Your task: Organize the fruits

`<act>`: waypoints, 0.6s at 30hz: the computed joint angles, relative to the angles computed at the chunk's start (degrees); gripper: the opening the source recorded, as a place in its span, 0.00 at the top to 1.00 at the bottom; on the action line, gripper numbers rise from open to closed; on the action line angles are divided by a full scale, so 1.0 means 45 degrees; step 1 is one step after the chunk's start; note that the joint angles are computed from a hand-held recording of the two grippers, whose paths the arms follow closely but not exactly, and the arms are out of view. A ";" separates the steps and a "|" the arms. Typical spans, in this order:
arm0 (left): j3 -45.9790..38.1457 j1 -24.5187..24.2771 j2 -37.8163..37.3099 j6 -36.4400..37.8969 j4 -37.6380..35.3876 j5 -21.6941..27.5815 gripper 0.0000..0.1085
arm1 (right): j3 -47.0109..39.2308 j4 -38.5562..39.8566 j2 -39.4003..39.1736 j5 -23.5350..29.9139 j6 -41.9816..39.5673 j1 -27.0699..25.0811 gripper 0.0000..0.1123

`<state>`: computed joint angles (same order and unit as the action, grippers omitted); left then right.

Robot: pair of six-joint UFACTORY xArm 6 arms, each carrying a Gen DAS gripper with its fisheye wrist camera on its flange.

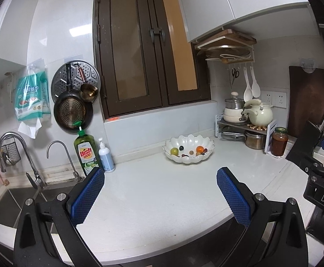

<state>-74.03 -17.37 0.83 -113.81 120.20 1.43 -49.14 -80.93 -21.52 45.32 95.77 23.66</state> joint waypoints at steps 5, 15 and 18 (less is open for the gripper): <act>0.0380 0.0092 -0.0472 -0.0479 0.0358 -0.0188 0.05 | 0.0252 0.0113 -0.0385 0.0216 -0.0017 0.0323 0.27; 0.0556 0.0110 -0.0688 -0.0688 0.0471 -0.0367 0.05 | 0.0537 0.0225 -0.0822 0.0672 -0.0153 0.0660 0.27; 0.0582 0.0036 -0.0729 -0.0814 0.0563 -0.0360 0.05 | 0.0611 0.0258 -0.0920 0.0679 -0.0213 0.0649 0.27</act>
